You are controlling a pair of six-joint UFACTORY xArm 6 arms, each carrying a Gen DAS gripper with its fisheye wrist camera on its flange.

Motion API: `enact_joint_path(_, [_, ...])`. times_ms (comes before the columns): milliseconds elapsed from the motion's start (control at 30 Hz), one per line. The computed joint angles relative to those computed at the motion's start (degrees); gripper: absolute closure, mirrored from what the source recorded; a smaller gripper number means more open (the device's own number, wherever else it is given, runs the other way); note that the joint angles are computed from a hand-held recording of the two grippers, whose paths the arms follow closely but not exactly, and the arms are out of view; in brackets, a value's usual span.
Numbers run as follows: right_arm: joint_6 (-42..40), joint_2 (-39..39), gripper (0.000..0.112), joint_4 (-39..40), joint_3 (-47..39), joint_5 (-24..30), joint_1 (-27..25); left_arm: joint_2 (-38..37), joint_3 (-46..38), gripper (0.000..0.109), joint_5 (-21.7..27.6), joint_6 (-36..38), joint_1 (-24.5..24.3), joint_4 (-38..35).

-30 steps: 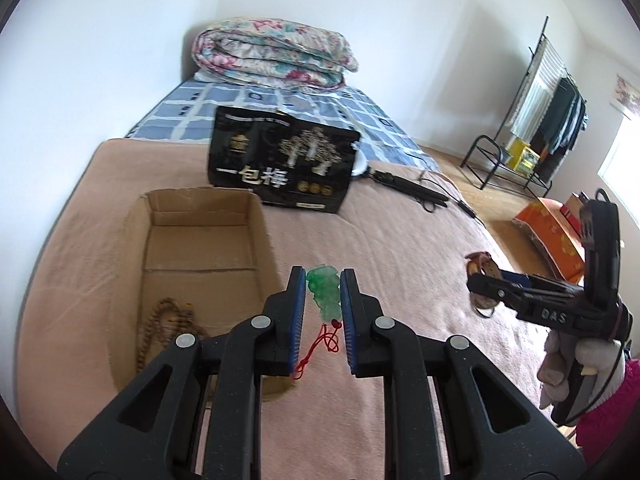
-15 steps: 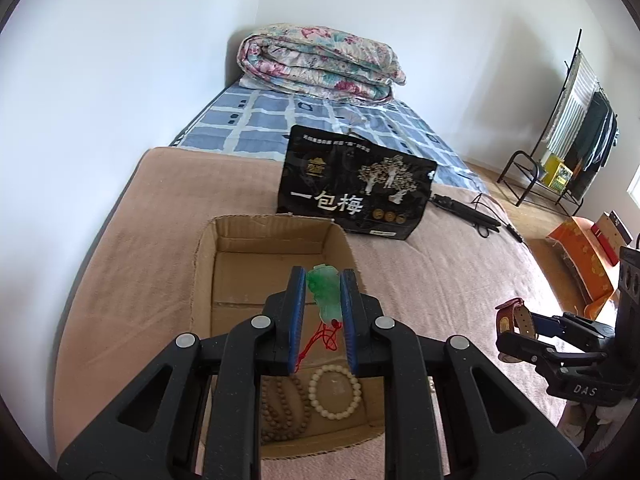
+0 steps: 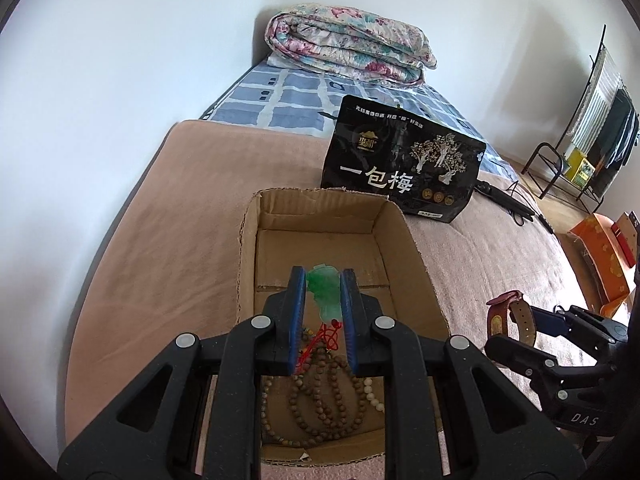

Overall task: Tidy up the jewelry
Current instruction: 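Open both tools to release the pendant and watch into the box, then move both tools back toward the pearl necklace on the bed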

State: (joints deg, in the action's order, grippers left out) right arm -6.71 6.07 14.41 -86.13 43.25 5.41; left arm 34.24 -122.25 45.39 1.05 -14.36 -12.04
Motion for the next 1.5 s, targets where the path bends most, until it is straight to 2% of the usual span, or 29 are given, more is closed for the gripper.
enact_joint_path(367, [-2.5,1.8,0.052,1.6,-0.1,0.3,2.0,1.4,-1.7,0.092,1.1,-1.9,0.3,1.1])
enact_joint_path(433, [-3.6,1.9,0.049,2.2,-0.3,0.7,2.1,2.5,-3.7,0.079,2.8,-2.7,0.5,0.6])
enact_joint_path(467, [-3.2,1.7,0.045,1.4,0.0,0.3,2.3,2.3,-3.5,0.063,2.5,-2.9,0.6,0.1])
enact_joint_path(500, [-3.0,1.5,0.038,0.8,0.3,-0.1,2.4,1.9,-2.8,0.055,1.7,-3.2,0.6,0.3])
enact_joint_path(1033, [-2.0,-3.2,0.036,0.0,3.9,-1.5,0.5,-1.8,1.4,0.055,-1.1,-2.1,-0.8,1.0])
enact_joint_path(1500, [-2.2,-10.5,0.036,-1.7,9.0,-1.0,-3.5,-8.6,9.8,0.055,-5.5,0.5,-3.6,0.1])
